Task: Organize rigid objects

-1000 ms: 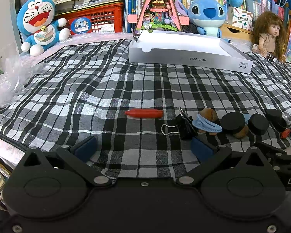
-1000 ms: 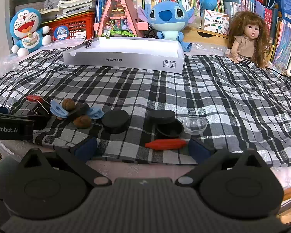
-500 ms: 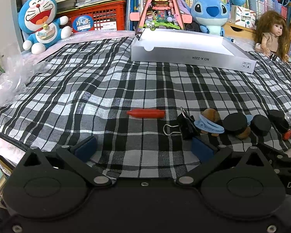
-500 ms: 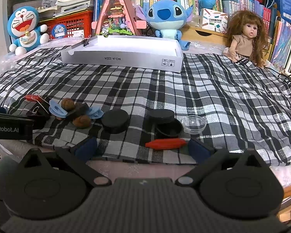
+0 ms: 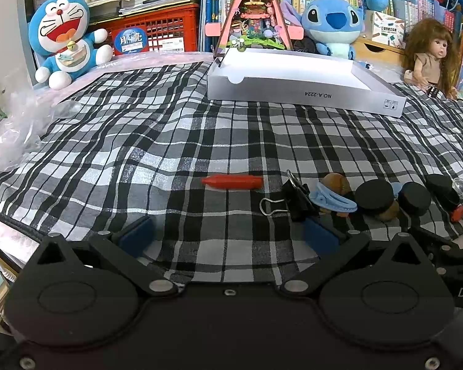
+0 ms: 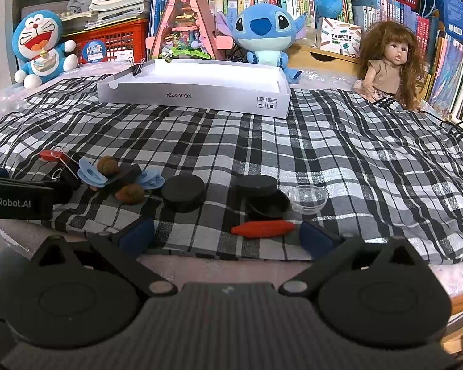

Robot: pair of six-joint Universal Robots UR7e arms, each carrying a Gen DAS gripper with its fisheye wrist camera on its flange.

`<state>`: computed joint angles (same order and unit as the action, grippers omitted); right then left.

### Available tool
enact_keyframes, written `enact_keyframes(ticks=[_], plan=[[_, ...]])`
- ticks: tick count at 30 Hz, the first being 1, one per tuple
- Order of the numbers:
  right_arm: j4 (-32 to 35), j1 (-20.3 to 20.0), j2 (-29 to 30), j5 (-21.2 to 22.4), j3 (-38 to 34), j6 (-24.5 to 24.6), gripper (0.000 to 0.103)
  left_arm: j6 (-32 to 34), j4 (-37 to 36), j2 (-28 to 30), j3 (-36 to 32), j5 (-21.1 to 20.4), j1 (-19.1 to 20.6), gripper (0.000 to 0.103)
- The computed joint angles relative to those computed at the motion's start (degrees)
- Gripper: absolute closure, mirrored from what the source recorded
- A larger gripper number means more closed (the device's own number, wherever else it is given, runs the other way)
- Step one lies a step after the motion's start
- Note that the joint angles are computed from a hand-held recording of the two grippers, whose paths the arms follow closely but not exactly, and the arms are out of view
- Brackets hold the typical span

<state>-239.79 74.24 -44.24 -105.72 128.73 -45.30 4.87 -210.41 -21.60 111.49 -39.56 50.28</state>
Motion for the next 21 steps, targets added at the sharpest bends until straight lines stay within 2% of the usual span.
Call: enact_keyframes(ticks=[6,10,14,21], plan=[[0.8,0.2,0.0,-0.1,-0.4,0.0,0.000,0.6,-0.4,-0.1,0.2,-0.3,0.0,0.000],[-1.2,-0.1,0.9,0.8,-0.4,-2.3,0.000,1.5,-1.3,0.0,0.3,-0.8,0.1,0.000],[1.1,-0.5,-0.3,1.2,-0.3,0.6,0.000,1.6,-1.1,-0.1,0.3,-1.0,0.1,0.000],[1.8,-0.8,-0.8,2.0,0.0,0.8,0.000,2.4,-3.2,0.6,0.1,-0.8,0.1,0.000]])
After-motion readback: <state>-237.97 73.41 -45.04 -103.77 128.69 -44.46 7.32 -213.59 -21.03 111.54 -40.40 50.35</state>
